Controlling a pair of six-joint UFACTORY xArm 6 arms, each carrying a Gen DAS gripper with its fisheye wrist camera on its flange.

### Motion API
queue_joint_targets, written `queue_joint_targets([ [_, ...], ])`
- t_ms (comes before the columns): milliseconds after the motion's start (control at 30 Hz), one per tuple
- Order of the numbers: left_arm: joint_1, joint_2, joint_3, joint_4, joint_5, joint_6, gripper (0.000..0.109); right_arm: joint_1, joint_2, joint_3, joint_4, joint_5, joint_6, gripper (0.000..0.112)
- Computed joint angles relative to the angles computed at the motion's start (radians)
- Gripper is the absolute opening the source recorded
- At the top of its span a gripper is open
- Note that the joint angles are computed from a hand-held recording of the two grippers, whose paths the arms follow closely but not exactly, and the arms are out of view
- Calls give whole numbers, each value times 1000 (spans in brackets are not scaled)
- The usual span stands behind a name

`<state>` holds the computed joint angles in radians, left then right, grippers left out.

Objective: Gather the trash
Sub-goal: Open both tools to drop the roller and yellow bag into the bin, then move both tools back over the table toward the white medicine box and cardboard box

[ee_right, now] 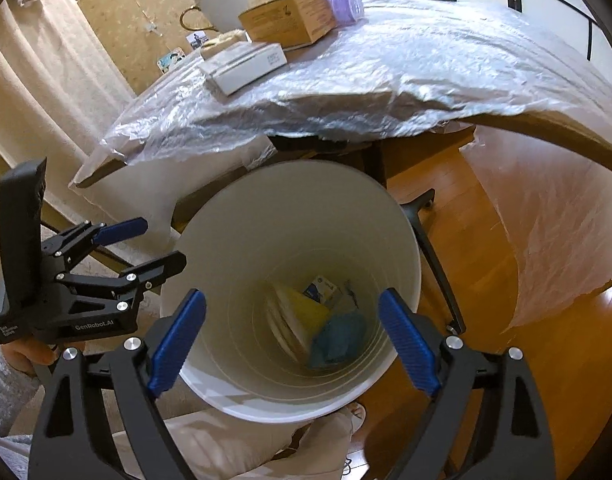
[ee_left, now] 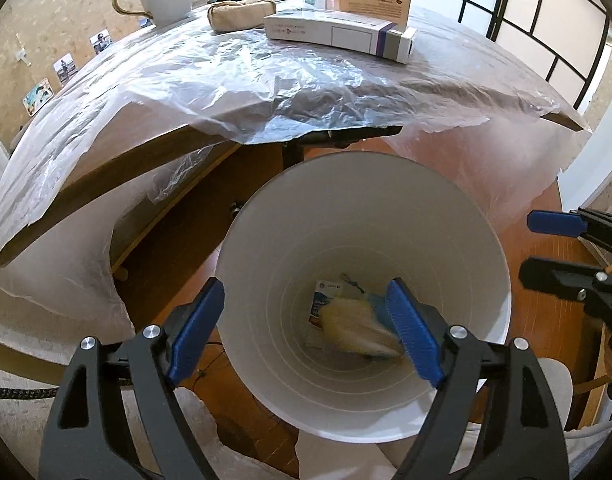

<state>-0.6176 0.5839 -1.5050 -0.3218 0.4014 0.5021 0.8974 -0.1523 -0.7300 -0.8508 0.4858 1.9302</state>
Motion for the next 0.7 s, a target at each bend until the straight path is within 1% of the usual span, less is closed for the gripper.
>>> queue_joint_targets([
  [267, 3, -17, 19, 12, -5, -16, 84, 24, -46, 3, -48, 59, 37, 87],
  [400, 7, -65, 45, -44, -4, 20, 84, 58, -114, 8, -120, 131, 100, 88],
  [433, 7, -87, 58, -80, -11, 50, 84, 71, -143, 7, -132, 173, 104, 90],
  [500, 8, -121, 76, -130, -23, 91, 84, 91, -186, 1, -150, 246, 96, 96],
  [533, 7, -146, 87, -161, -38, 121, 85, 110, -213, -12, -171, 314, 86, 97],
  [567, 5, -163, 93, -180, -54, 142, 88, 121, -225, -23, -184, 356, 76, 99],
  [600, 3, -174, 95, -194, -71, 157, 98, 129, -236, -40, -196, 404, 57, 99],
  [633, 1, -183, 95, -221, -94, 186, 101, 133, -242, -56, -205, 444, 37, 99],
  [667, -3, -189, 87, -254, -119, 221, 101, 130, -247, -74, -216, 479, 9, 99],
  [700, -3, -183, 62, -260, -124, 233, 101, 117, -246, -90, -220, 493, -17, 99],
])
